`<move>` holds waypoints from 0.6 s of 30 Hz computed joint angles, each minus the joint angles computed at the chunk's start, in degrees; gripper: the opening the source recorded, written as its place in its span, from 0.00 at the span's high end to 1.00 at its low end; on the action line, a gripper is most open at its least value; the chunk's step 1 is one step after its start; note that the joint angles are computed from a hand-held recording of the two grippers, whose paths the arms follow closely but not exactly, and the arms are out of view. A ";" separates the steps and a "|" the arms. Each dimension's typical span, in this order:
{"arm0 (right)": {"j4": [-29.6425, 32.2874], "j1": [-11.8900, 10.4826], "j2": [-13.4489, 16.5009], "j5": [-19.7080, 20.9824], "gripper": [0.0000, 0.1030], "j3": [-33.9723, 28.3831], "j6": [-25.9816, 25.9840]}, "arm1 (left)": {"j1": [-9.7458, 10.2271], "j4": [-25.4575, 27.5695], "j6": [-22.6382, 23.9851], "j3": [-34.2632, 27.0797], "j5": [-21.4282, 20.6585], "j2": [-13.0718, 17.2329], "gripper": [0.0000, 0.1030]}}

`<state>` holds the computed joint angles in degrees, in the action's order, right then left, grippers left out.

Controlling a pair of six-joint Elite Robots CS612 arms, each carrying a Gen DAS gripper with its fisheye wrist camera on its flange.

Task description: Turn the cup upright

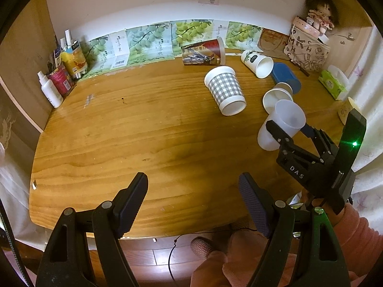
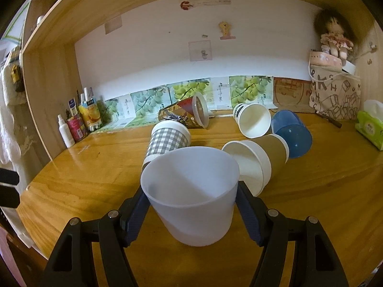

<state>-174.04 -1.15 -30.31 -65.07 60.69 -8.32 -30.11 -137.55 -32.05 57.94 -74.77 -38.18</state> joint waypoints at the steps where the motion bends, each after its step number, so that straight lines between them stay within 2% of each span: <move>1: 0.11 0.01 -0.18 -0.07 0.31 0.30 -0.46 | -0.04 -0.26 0.07 0.13 -0.08 -0.05 0.21; 14: 1.44 -0.14 -2.31 -0.71 0.30 3.56 -2.82 | -0.61 -1.85 -0.42 2.25 -1.54 -1.09 0.21; 18: 2.71 -0.13 -3.06 -0.94 0.22 4.60 -4.36 | -0.77 -1.75 -0.89 2.27 -2.25 -1.11 0.21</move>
